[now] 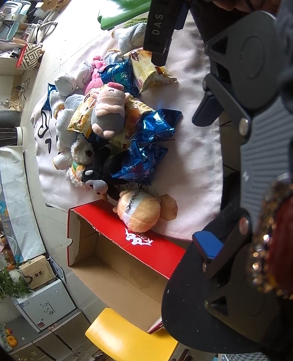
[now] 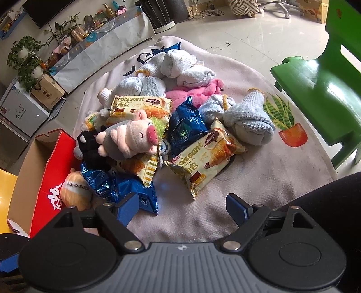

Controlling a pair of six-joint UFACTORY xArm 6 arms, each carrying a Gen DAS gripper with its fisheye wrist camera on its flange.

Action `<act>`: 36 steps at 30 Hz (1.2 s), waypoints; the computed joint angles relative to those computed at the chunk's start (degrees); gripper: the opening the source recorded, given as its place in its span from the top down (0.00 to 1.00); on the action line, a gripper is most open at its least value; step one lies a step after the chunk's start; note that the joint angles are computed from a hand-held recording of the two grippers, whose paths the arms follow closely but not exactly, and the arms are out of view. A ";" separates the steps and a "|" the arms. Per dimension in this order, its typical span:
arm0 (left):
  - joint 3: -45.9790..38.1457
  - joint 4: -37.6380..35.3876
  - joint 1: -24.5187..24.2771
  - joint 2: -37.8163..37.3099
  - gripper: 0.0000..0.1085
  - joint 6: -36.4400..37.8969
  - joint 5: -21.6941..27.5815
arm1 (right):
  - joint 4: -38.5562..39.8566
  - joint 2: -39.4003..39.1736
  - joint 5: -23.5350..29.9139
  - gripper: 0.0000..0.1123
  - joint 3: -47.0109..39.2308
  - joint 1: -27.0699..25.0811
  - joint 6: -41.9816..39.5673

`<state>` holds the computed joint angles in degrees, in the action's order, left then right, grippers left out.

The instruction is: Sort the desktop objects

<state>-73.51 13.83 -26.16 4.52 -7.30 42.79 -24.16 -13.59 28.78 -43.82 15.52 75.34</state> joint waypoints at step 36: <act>-0.22 4.29 -0.03 1.63 0.06 -1.72 -0.09 | -4.71 2.27 5.49 0.23 -3.16 1.78 -0.79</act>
<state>-73.73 18.12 -26.19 6.15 -9.03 42.70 -28.88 -11.32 34.27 -46.98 17.30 74.55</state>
